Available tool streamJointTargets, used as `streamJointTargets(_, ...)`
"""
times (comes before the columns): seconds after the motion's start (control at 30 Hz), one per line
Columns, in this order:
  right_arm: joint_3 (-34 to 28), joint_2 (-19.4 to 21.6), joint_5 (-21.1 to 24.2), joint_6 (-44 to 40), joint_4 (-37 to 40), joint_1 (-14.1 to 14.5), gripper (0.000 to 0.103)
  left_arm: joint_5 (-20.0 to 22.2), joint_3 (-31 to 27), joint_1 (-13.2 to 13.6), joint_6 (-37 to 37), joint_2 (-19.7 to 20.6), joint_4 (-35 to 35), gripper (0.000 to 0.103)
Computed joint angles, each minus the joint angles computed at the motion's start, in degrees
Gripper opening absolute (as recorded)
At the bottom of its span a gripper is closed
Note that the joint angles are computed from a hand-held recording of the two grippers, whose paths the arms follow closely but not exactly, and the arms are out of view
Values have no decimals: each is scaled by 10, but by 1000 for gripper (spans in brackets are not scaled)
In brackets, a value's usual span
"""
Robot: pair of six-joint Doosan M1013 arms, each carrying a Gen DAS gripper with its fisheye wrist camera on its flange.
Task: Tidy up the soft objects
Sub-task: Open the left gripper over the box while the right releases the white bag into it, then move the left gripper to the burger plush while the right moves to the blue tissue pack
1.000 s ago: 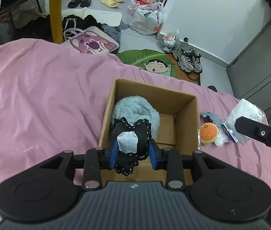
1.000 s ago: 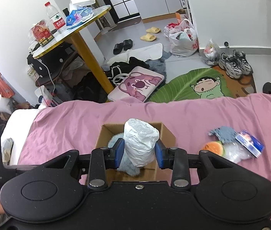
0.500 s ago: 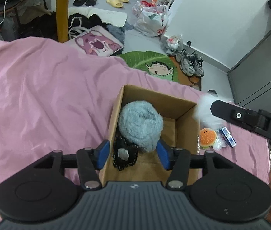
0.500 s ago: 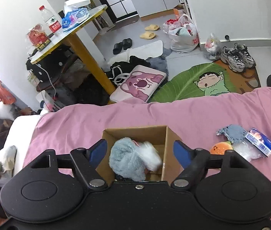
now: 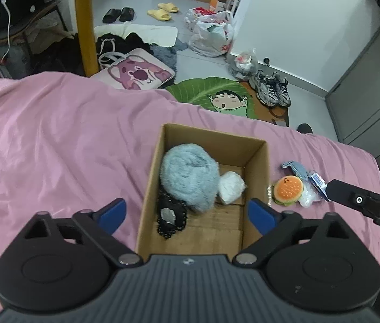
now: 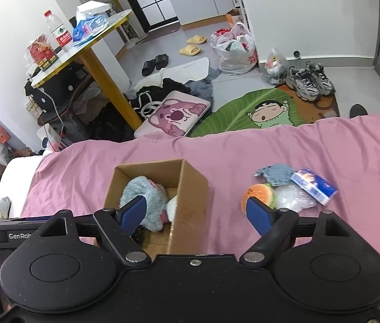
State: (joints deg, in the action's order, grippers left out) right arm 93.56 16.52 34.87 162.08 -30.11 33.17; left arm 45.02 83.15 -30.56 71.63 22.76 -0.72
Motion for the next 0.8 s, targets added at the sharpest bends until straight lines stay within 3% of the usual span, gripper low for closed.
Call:
streamJointTargets(0.43, 68, -49, -52, 68, -82, -10, 103, -7, 1, -32, -3, -10, 2, 103)
streamJointTargets(0.53, 87, -62, -64, 85, -122, -10, 103, -7, -1, -42, -14, -11, 11, 103)
streamJointTargets(0.8, 118, -85, -81, 41, -94, -29, 103, 0, -12, -69, -79, -6, 56, 103)
